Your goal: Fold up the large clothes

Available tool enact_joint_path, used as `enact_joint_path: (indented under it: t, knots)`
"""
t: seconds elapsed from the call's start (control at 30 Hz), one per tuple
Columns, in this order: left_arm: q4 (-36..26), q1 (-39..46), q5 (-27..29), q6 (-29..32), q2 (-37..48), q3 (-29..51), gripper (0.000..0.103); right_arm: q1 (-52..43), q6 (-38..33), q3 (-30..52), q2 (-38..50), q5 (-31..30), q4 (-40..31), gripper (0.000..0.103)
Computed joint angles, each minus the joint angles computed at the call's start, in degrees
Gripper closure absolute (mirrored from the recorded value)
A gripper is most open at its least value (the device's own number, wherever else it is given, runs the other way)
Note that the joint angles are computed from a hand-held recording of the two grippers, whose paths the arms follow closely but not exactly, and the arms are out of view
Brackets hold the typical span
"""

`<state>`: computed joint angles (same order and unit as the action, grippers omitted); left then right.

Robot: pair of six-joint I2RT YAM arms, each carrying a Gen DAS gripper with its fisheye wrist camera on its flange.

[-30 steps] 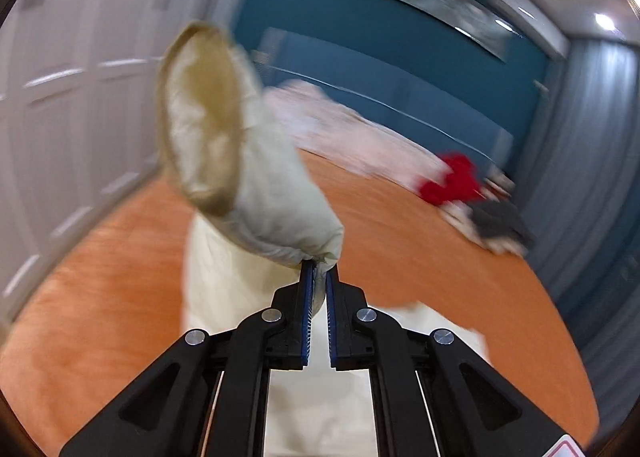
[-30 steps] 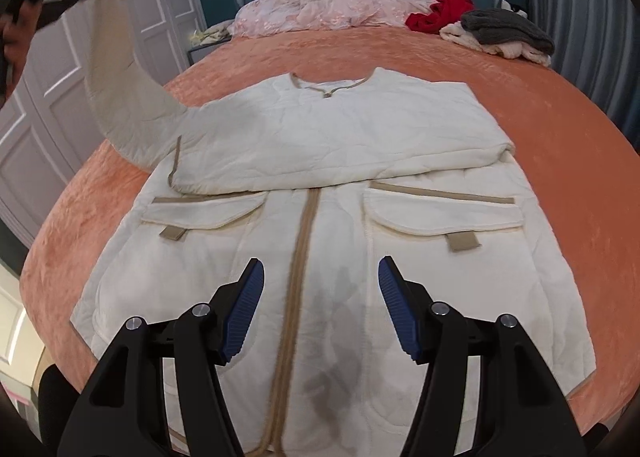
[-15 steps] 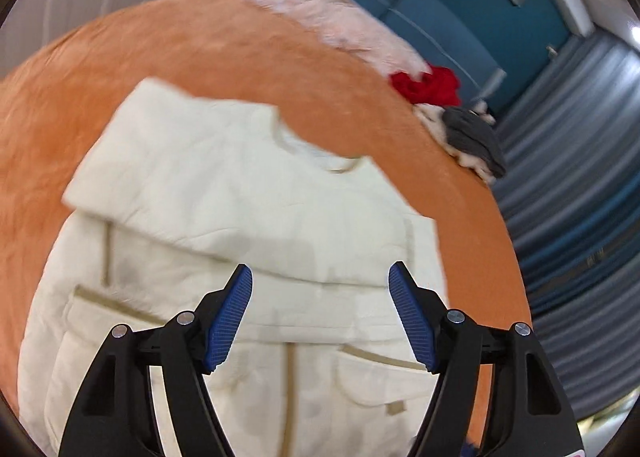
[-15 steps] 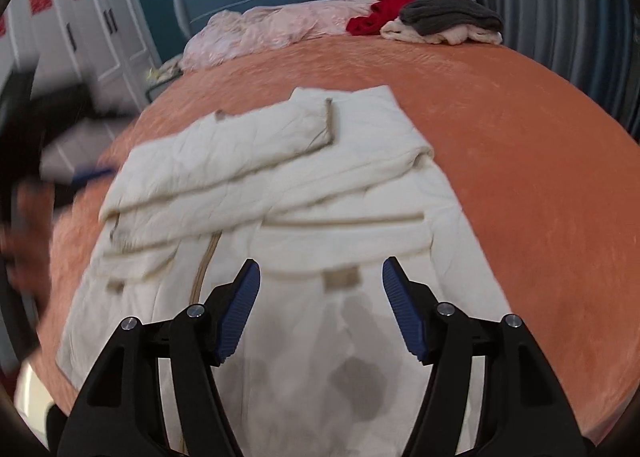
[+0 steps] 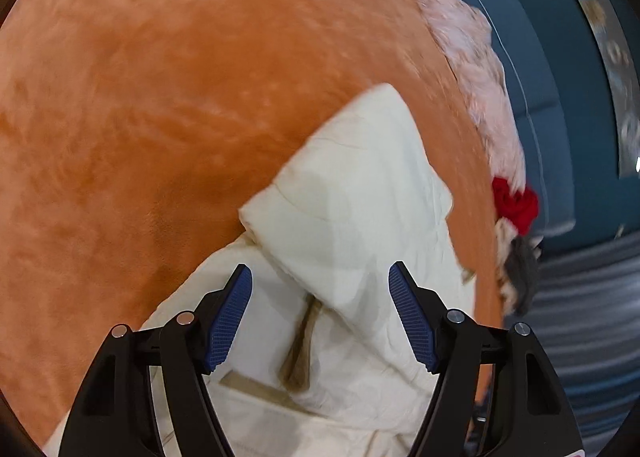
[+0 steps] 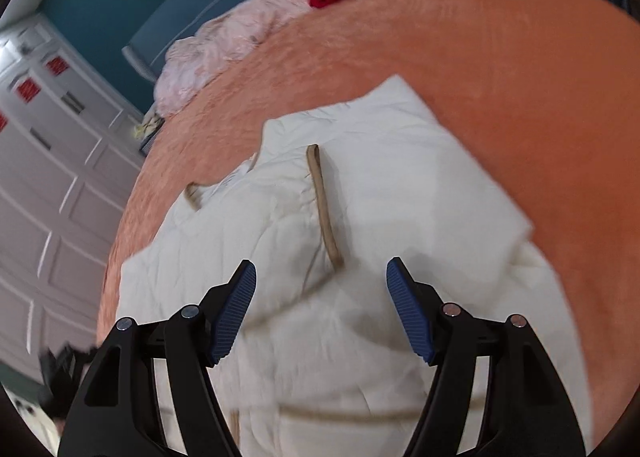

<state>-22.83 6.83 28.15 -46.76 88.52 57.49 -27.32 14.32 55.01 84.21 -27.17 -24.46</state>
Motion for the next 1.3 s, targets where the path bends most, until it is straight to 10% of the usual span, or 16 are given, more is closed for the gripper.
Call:
enact_joint_path:
  t: [0.1, 0.2, 0.27, 0.4, 0.63, 1.3]
  knots:
    - [2.77, 1.88, 2.08, -2.31, -0.12, -1.81, 0.036, 1.97, 3.21, 1.39, 3.89, -0.43, 2.67, 0.040]
    - [3.42, 2.23, 1.50, -2.10, 1.35, -0.55, 0.047, 3.21, 3.34, 2.91, 5.27, -1.78, 2.92, 0.087]
    - [1.83, 2.29, 0.23, -0.16, 2.38, 1.73, 0.063, 3.47, 2.34, 2.50, 1.46, -2.82, 3.41, 0.091]
    - [-0.53, 2.28, -1.07, 5.10, 2.51, 4.40, 0.094, -0.28, -3.33, -0.94, -12.32, -4.91, 1.39, 0.092]
    - [-1.60, -4.01, -12.82, 14.35, 0.56, 0.78, 0.097, 1.25, -16.91, -10.41, -13.02, 9.17, -3.00, 0.092]
    - [-8.14, -21.39, -34.19, 28.16, -9.27, 5.44, 0.071, 4.67, -15.53, -8.80, -23.90, 12.27, -3.79, 0.066]
